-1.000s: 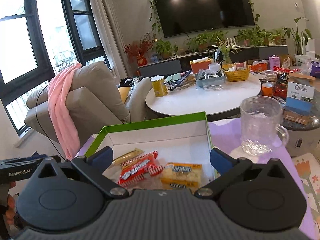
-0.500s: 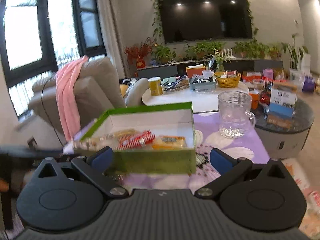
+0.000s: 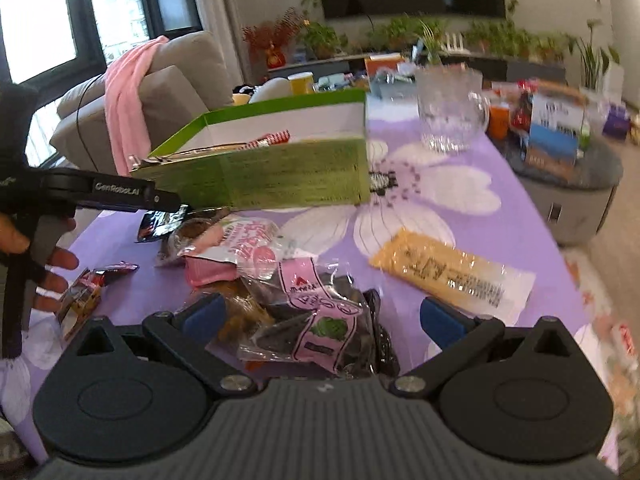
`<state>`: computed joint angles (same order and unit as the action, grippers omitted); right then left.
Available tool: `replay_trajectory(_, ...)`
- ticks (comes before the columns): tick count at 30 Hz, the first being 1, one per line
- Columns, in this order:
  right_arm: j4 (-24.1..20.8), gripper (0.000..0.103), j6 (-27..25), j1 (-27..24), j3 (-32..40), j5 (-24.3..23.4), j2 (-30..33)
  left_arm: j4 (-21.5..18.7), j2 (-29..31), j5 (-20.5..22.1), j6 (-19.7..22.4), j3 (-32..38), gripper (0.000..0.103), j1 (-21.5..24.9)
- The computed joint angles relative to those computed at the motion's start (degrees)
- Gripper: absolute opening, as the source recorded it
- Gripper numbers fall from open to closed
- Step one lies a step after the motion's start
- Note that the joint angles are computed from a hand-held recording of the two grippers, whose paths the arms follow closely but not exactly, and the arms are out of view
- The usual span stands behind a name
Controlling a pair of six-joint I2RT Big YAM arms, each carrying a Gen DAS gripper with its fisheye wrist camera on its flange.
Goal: Organize snacks
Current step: 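Grasp the black yellow-labelled packet with the left tool while the right tool grasps the pink-labelled seed bag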
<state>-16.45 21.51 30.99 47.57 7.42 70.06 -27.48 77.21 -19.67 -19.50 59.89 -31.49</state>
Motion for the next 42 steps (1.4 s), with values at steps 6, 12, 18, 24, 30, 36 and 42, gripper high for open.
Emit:
replay_trajectory(6,0.1,0.061,1.9,0.0,0.4,-1.4,1.8,0.2,0.4,0.3,-0.2,-0.1,0.059,0.4)
replay_trajectory(12,0.3,0.061,2.4,-0.1,-0.1,-2.2,2.0,0.7,0.6,0.7,0.0,-0.3,0.060,0.5)
replay_trajectory(18,0.3,0.061,2.6,-0.1,-0.2,-2.1,1.9,0.8,1.0,0.0,-0.9,0.2,0.060,0.2)
replay_trajectory(24,0.6,0.061,2.6,0.0,-0.4,-2.1,1.8,0.2,2.4,-0.8,0.3,1.4,0.060,-0.4)
replay_trajectory(30,1.0,0.061,2.6,0.1,-0.5,-1.9,1.9,2.3,1.5,2.2,0.8,-0.2,0.055,0.8)
replay_trajectory(36,0.8,0.061,2.8,-0.1,-0.1,-1.9,1.5,4.7,-1.5,3.5,0.6,-2.2,0.047,1.1)
replay_trajectory(42,1.6,0.061,5.2,-1.4,-0.6,-4.0,0.4,6.3,-4.5,3.9,1.2,-3.6,0.047,0.7)
